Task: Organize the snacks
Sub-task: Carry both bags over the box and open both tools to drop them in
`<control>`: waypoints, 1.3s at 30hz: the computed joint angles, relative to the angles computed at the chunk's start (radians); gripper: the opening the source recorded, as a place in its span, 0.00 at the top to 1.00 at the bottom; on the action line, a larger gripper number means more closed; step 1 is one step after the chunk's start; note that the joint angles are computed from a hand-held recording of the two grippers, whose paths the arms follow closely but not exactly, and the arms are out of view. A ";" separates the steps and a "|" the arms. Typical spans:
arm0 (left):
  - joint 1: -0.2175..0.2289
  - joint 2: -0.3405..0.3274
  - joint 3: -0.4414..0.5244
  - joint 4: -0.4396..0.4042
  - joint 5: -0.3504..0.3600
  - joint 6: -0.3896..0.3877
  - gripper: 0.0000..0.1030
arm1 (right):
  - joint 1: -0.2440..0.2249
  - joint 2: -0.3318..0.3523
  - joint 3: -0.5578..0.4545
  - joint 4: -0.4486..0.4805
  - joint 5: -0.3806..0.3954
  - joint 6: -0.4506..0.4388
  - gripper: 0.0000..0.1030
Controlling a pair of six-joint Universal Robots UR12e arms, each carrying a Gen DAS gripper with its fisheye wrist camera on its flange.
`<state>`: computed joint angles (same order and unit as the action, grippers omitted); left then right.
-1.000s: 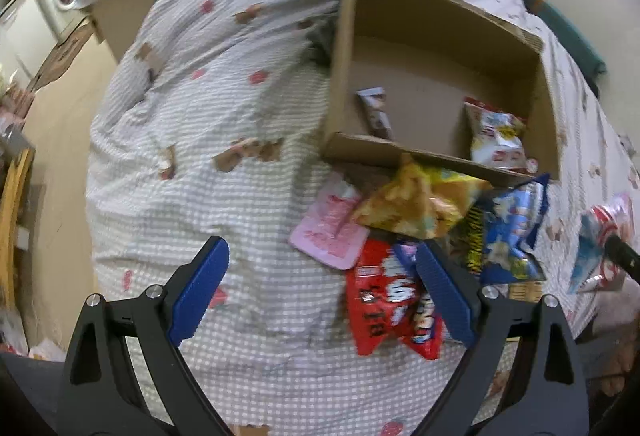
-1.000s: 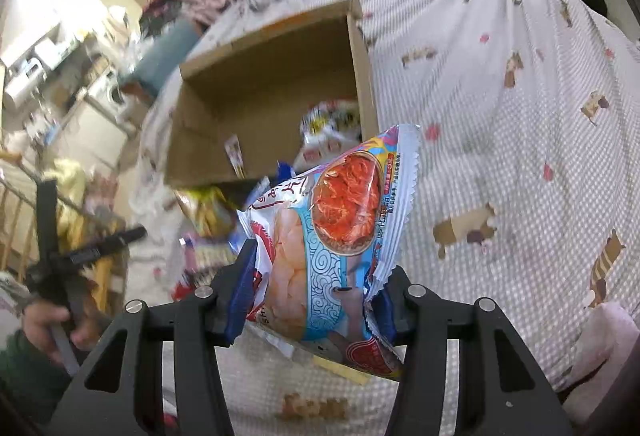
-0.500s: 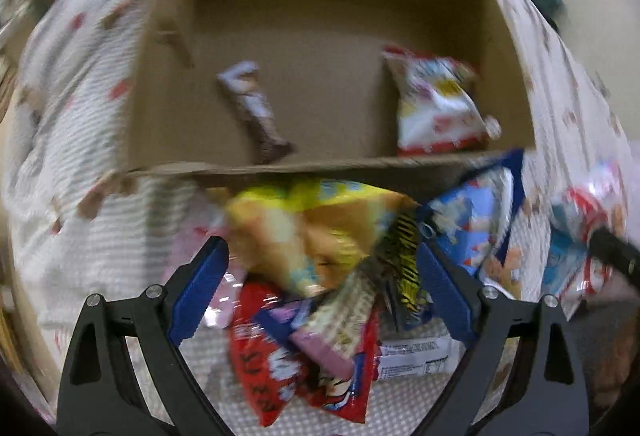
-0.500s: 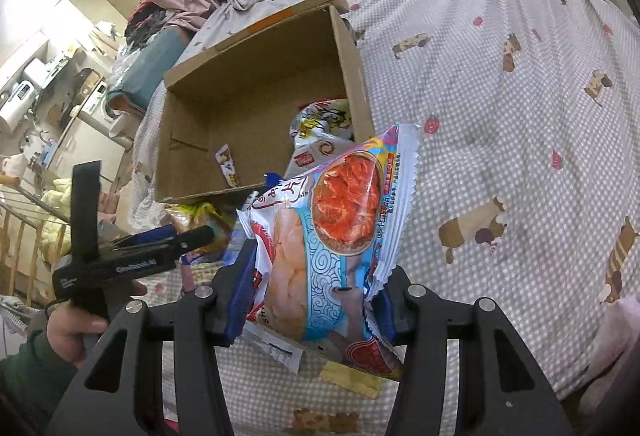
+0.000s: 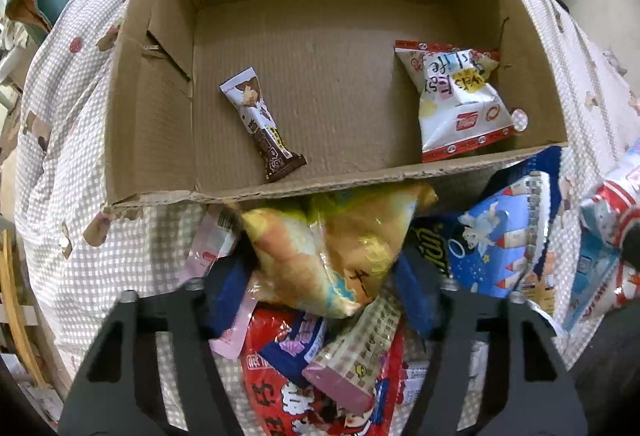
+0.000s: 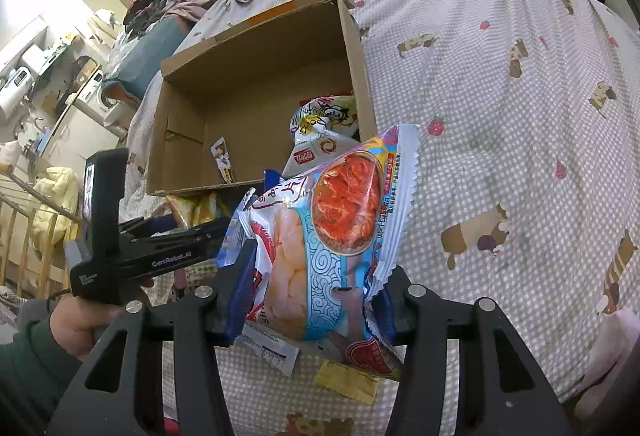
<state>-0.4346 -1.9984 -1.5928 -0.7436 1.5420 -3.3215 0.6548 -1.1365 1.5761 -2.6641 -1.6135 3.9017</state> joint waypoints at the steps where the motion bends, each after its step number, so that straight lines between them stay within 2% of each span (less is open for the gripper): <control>1: 0.004 0.013 -0.013 0.002 -0.010 -0.004 0.50 | 0.000 0.001 0.000 -0.004 0.000 0.003 0.49; 11: -0.008 0.071 -0.056 0.023 0.016 -0.021 0.53 | 0.003 0.010 -0.009 -0.022 0.008 -0.024 0.49; 16: 0.005 0.093 -0.071 0.012 0.019 -0.030 0.53 | 0.002 0.004 0.000 -0.042 0.009 -0.022 0.49; 22: 0.023 0.117 -0.098 0.025 0.018 -0.077 0.53 | 0.006 -0.001 0.009 -0.073 0.006 -0.021 0.49; 32: 0.021 0.169 -0.128 0.113 0.052 -0.081 0.53 | 0.023 -0.005 0.018 -0.228 -0.017 -0.049 0.49; 39: 0.033 0.178 -0.111 0.150 0.045 -0.080 0.53 | 0.025 0.000 0.016 -0.331 -0.051 -0.059 0.49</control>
<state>-0.4014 -1.8200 -1.7042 -0.5939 1.5870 -3.4013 0.6794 -1.1368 1.5925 -2.9947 -1.6649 3.8422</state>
